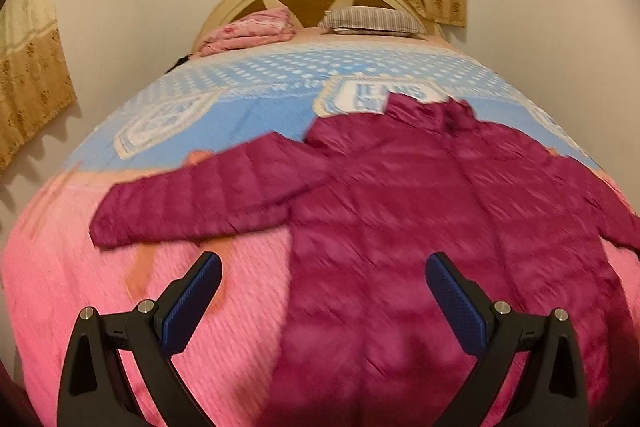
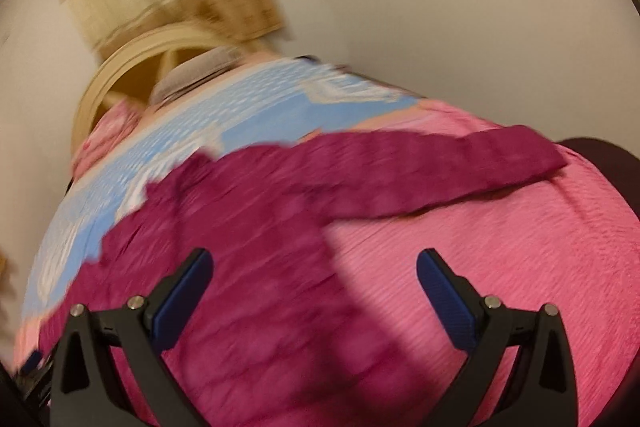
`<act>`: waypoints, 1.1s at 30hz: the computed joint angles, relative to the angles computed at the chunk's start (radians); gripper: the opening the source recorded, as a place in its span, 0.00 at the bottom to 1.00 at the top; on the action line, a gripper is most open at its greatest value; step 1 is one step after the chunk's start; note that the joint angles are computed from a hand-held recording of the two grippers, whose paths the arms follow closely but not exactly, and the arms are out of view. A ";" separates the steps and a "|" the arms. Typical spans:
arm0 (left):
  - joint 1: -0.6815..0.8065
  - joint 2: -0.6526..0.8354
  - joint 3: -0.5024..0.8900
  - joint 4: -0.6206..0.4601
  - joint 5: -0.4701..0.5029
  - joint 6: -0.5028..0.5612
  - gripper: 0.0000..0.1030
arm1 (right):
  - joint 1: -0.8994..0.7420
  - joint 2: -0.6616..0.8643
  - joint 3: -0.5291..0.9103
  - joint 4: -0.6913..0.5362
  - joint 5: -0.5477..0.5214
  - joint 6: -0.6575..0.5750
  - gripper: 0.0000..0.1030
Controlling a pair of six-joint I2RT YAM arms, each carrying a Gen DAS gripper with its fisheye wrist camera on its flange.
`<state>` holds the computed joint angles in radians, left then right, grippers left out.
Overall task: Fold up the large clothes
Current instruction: 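Grasp the jacket sleeve with the right tool and fold it across the body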
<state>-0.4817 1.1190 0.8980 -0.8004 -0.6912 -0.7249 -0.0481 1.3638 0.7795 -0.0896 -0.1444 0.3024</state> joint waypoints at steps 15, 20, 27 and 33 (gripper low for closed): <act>0.350 0.187 -0.192 0.497 0.166 0.243 0.99 | -0.330 0.580 0.498 -0.095 0.152 0.116 0.82; 0.384 0.244 -0.182 0.500 0.227 0.232 0.99 | -0.292 0.707 0.620 -0.161 0.199 0.127 0.72; 0.458 0.286 -0.169 0.502 0.374 0.221 0.99 | -0.312 0.691 0.561 -0.077 0.251 0.058 0.32; 0.451 0.279 -0.177 0.511 0.368 0.215 0.99 | -0.269 0.546 0.448 0.026 0.273 -0.046 0.15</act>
